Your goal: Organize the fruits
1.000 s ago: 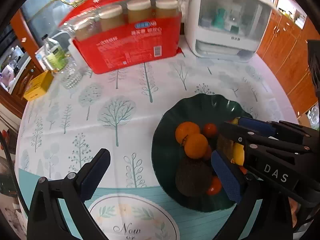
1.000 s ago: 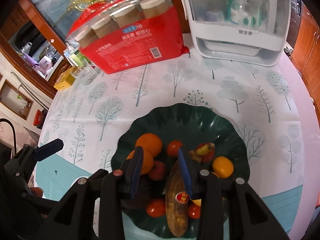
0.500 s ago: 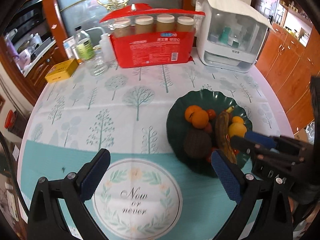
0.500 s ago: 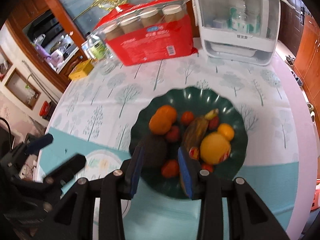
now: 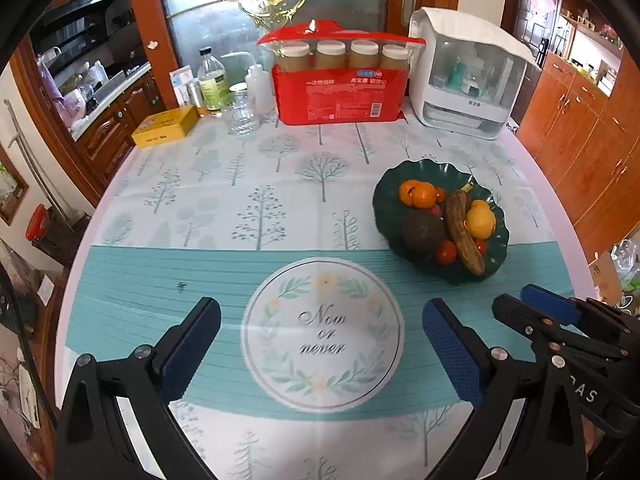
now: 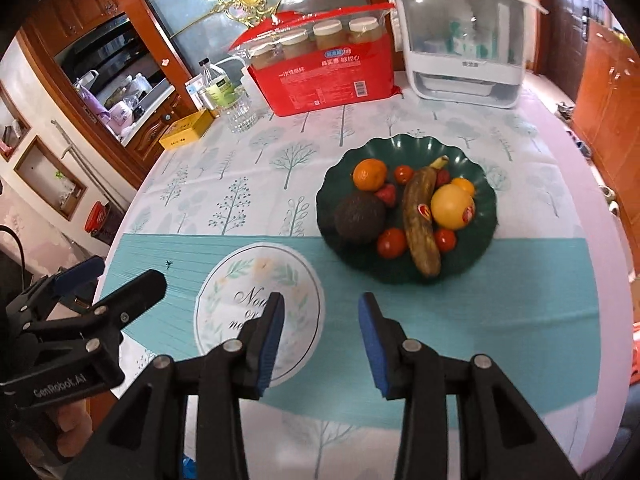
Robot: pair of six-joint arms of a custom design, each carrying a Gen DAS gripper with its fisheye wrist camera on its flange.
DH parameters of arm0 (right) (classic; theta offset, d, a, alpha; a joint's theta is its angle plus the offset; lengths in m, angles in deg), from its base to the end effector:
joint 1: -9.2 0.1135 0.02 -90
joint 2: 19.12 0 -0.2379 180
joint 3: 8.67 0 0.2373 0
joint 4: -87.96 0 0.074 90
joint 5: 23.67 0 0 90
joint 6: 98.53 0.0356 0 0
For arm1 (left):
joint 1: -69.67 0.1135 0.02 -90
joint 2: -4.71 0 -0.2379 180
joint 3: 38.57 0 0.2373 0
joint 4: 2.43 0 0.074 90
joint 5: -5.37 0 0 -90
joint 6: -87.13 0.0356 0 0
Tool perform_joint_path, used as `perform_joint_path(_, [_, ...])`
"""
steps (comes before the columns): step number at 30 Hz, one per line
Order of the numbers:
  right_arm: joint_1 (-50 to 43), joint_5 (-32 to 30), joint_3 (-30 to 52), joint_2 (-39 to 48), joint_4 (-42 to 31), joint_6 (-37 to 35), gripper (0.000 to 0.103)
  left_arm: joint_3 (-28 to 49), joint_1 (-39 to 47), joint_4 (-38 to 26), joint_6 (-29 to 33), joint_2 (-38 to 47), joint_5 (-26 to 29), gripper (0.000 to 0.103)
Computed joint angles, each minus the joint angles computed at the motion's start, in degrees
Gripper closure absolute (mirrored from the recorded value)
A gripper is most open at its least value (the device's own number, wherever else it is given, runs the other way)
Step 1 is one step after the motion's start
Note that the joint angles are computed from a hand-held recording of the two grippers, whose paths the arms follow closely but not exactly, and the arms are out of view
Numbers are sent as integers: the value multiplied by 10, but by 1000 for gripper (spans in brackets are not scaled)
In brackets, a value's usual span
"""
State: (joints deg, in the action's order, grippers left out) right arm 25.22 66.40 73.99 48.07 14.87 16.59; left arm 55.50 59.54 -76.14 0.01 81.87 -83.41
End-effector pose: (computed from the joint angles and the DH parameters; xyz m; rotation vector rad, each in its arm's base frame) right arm 0.2068 0.0593 0.3035 0.2067 2.5914 0.2637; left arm 0.2501 -0.0455 0.3228 0.2985 2.5462 -0.0756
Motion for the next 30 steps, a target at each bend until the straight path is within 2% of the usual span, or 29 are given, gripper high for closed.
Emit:
perform_joint_path(7, [121, 98, 27, -31, -66, 130, 57, -11, 57, -25, 55, -59, 32, 2])
perform_joint_path(17, [252, 219, 91, 2, -126, 240, 51, -15, 118, -41, 96, -83, 70, 3])
perform_joint_path(23, [302, 253, 116, 28, -147, 273, 51, -22, 139, -44, 113, -91, 85, 3])
perform_joint_path(30, [320, 265, 125, 38, -155, 290, 51, -19, 158, -57, 137, -88, 105, 2])
